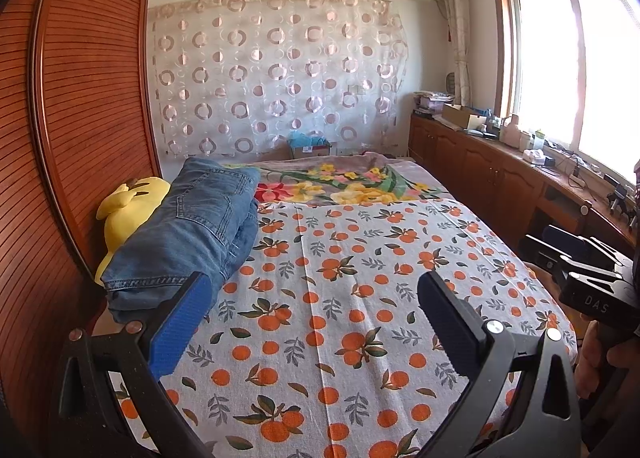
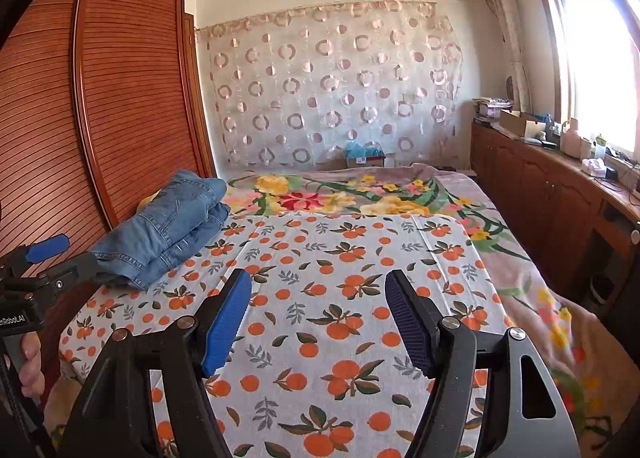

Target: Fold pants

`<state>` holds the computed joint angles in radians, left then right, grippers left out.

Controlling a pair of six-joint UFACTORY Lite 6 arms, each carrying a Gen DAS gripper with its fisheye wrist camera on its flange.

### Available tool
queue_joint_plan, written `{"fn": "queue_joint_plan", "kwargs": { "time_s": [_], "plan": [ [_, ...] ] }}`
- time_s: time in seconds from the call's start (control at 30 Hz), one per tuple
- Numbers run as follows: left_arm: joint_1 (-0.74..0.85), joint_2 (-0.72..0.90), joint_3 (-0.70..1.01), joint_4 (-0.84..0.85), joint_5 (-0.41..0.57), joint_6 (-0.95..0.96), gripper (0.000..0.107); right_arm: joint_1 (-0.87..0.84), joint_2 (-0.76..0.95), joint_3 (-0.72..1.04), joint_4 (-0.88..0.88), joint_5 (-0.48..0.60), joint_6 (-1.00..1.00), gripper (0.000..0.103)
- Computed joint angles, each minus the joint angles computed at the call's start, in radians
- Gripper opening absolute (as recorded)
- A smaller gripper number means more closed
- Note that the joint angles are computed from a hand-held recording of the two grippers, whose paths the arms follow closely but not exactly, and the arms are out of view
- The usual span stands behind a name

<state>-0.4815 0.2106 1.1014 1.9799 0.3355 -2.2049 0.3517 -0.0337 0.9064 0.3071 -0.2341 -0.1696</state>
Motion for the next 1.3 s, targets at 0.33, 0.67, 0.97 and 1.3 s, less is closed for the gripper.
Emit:
{"fn": "queue_joint_plan", "kwargs": {
  "time_s": [0.33, 0.67, 0.97, 1.3],
  "plan": [
    [-0.001, -0.015, -0.009, 0.003, 0.003, -0.001, 0.103, -0.013, 0.001, -0.005, -0.062, -0.004, 0.057, 0.071],
    [0.0, -0.029, -0.014, -0.01, 0.011, 0.021, 0.103, -0.019, 0.011, 0.002, -0.08, -0.009, 0.07, 0.071],
    [0.003, -0.032, -0.017, -0.003, 0.007, 0.014, 0.103, -0.03, 0.022, 0.001, -0.14, -0.013, 0.128, 0.071],
    [0.001, -0.031, -0.017, 0.0, 0.009, 0.011, 0.103, -0.034, 0.017, -0.004, -0.157, -0.016, 0.141, 0.071]
  ]
}}
